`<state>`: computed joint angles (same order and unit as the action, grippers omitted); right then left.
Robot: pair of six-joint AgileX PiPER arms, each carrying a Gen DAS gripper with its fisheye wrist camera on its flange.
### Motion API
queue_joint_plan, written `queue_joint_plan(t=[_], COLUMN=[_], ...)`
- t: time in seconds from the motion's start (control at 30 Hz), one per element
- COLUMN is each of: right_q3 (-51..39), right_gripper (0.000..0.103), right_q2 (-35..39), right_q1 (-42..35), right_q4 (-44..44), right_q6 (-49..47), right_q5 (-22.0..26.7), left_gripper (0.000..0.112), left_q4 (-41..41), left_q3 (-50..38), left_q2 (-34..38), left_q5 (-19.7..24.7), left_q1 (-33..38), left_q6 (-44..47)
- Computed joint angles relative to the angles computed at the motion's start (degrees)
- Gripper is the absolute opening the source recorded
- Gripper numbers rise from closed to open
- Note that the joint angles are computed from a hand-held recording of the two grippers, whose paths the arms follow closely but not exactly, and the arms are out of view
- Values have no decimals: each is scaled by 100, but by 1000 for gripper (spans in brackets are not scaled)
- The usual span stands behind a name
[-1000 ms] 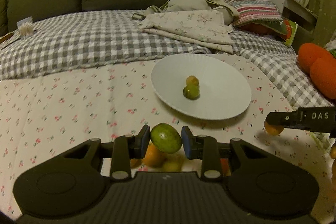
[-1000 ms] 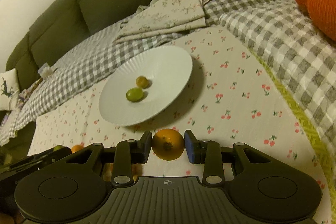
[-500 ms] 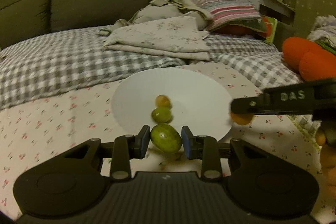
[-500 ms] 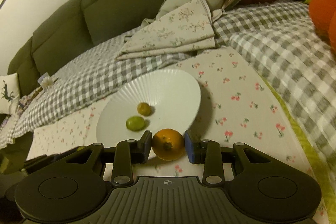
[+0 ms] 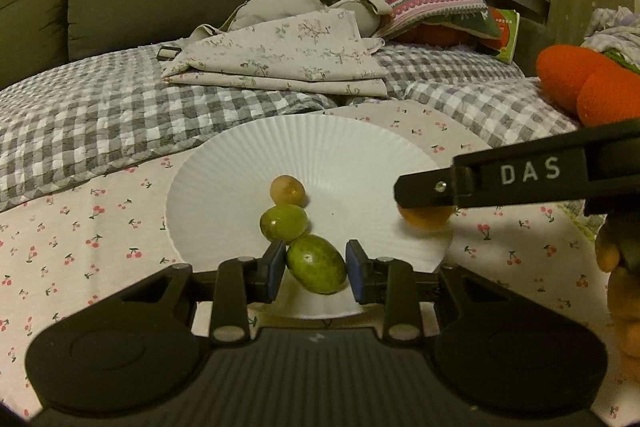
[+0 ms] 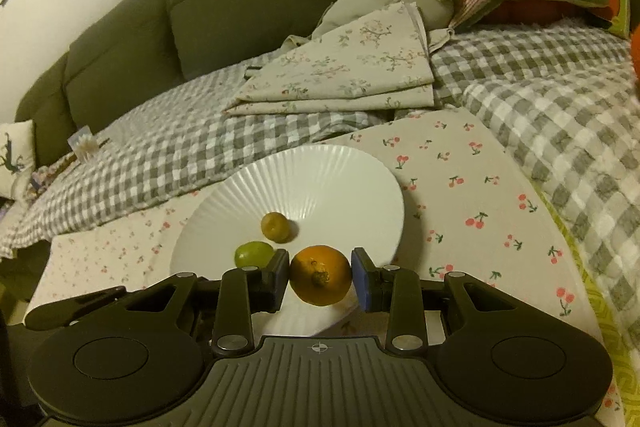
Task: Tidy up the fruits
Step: 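Carry both fruits to the white plate and open both tools to release, then move the left tool to a mandarin orange and close on it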
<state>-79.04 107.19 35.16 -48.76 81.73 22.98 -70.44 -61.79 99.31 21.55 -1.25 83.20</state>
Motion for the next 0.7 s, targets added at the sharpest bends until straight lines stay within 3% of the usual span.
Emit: queue_joint_plan(t=[0.2,0.37,0.43,0.47,0.7], right_q3=[-239,-257,-214,-136,268], right_gripper=[33,35,54,56,57], right_q2=[241,279,221,161,-222], right_q1=[-31,-62,-45,-33,-103], right_q4=[283,347,173,-64,-826], right_q6=[-471,-503,-301,-34,1028], right_q5=[38,69,89,62,64], left_gripper=[33,49,49,49,50], left_q4=[-146,-168,-148,-124,559], left_q3=[-83,-67,-74,-76,-199], left_q2=[128,101,38,1,-250], left_q5=[2,64,181,230,475], left_q1=[-26,41,120,156,480], left_q6=[100,200,144,97,-940])
